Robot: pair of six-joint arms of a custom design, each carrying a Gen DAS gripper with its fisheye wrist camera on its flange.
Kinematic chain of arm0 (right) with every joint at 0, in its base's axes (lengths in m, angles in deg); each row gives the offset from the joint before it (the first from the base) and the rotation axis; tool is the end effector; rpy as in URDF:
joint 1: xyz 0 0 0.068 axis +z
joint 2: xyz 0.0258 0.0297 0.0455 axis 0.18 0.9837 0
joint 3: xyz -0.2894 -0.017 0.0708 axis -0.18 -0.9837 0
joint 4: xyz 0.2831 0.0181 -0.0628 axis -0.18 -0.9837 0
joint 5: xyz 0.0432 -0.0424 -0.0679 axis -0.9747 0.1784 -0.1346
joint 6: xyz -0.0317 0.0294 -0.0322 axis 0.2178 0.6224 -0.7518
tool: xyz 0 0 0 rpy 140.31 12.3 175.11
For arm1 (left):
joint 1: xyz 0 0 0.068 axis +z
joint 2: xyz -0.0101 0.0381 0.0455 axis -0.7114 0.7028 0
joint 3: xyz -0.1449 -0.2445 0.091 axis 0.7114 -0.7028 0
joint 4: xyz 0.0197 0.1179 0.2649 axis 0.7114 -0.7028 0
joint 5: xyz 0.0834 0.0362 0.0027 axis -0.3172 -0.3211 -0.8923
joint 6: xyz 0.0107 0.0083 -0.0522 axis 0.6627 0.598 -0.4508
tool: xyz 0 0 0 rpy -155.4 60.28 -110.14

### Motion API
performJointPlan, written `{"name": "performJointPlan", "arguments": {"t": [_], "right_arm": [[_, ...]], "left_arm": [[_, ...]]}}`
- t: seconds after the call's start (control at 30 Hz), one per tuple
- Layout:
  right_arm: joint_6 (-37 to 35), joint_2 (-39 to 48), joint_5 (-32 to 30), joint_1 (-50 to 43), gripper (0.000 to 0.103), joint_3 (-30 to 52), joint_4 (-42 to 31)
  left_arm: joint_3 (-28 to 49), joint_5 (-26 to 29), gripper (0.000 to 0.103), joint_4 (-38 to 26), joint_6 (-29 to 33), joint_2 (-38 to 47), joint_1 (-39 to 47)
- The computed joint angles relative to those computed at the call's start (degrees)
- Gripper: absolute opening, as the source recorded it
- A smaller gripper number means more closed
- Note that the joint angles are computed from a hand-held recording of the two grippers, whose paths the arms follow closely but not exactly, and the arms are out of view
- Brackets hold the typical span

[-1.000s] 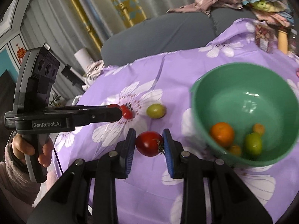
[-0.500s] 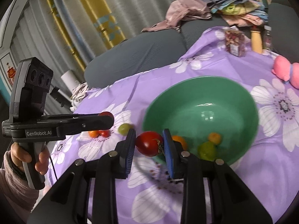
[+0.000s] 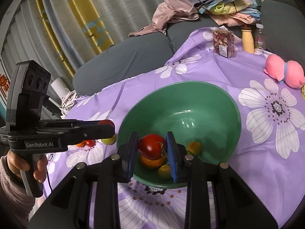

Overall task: Organize fruits
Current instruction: 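Open both grippers to drop the cherry tomatoes into the bowl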

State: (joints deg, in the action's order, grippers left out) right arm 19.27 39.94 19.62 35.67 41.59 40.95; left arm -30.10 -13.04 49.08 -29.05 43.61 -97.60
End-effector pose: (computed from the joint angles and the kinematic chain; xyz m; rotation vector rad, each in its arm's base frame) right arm 0.1836 0.1008 0.2253 -0.4641 2.2749 0.7558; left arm 0.1476 -0.1801 0.2648 0.1705 2.5086 -0.4856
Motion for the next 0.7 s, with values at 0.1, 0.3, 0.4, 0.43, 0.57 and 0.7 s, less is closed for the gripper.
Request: {"name": "performJointPlan", "arguments": {"t": [0.1, 0.3, 0.4, 0.43, 0.57, 0.7], "right_arm": [[0.1, 0.6, -0.1, -0.2, 0.030, -0.2, 0.4], [-0.3, 2.5, 0.6, 0.4, 0.030, 0.2, 1.1], [-0.4, 3.2, 0.7, 0.3, 0.030, 0.2, 1.5], [-0.3, 3.3, 0.8, 0.4, 0.030, 0.2, 1.5], [-0.3, 4.1, 0.8, 0.5, 0.031, 0.3, 1.7], [-0.3, 4.7, 0.7, 0.8, 0.031, 0.4, 1.8]], "left_arm": [[0.4, -0.3, 0.026, 0.1, 0.5, 1.5, -0.1], [1.0, -0.8, 0.026, -0.1, 1.3, 3.8, -0.4], [1.1, -1.2, 0.026, -0.4, 1.8, 4.5, -0.4], [1.2, -1.2, 0.026, -0.4, 1.9, 4.8, -0.4], [1.6, -1.6, 0.026, -0.8, 2.1, 5.9, -0.6], [1.9, -2.4, 0.026, -1.1, 2.2, 6.6, -0.9]]}}
